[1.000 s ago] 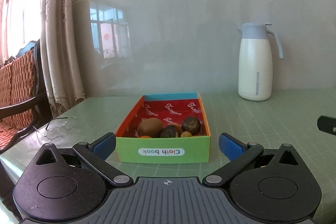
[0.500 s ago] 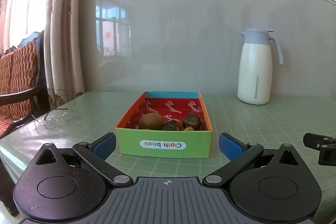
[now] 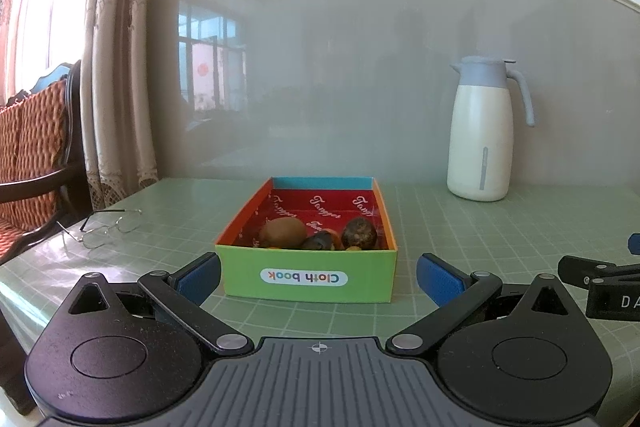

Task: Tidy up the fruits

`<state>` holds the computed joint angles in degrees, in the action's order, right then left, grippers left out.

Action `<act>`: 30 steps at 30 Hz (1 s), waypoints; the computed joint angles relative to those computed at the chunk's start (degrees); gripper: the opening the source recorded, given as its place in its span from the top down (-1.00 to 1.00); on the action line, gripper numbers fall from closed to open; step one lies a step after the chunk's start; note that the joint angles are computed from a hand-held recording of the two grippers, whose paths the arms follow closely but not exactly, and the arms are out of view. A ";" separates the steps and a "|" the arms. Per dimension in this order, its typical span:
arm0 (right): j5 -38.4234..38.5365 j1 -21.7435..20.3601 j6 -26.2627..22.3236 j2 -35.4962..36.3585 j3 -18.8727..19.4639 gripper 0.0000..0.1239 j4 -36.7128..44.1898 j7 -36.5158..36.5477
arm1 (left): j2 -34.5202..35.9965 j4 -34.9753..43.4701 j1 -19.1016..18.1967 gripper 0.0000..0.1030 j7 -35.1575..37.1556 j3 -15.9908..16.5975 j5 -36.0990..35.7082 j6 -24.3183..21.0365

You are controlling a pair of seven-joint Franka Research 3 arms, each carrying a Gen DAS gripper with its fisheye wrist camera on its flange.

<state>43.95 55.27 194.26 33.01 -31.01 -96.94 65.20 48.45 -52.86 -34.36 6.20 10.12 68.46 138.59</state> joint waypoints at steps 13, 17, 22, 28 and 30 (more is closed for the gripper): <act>-0.21 -0.01 -0.34 -0.19 -0.13 -0.66 -0.23 0.41 | -0.46 -0.70 -0.06 -1.00 -0.61 0.02 0.00 0.15; -0.59 0.05 -0.28 -0.18 -0.26 -0.66 -0.31 0.77 | -0.45 -0.68 -0.01 -1.00 -0.52 -0.16 0.04 0.05; -0.77 -0.08 -0.32 -0.16 -0.17 -0.66 -0.27 0.94 | -0.35 -0.51 0.02 -1.00 -0.46 -0.19 -0.03 -0.01; -1.03 -0.25 -0.33 -0.21 -0.02 -0.66 -0.31 1.09 | -0.35 -0.53 0.03 -1.00 -0.50 -0.19 -0.02 0.02; -1.08 -0.25 -0.33 -0.21 -0.01 -0.66 -0.31 1.15 | -0.31 -0.47 -0.01 -1.00 -0.57 -0.17 0.00 -0.05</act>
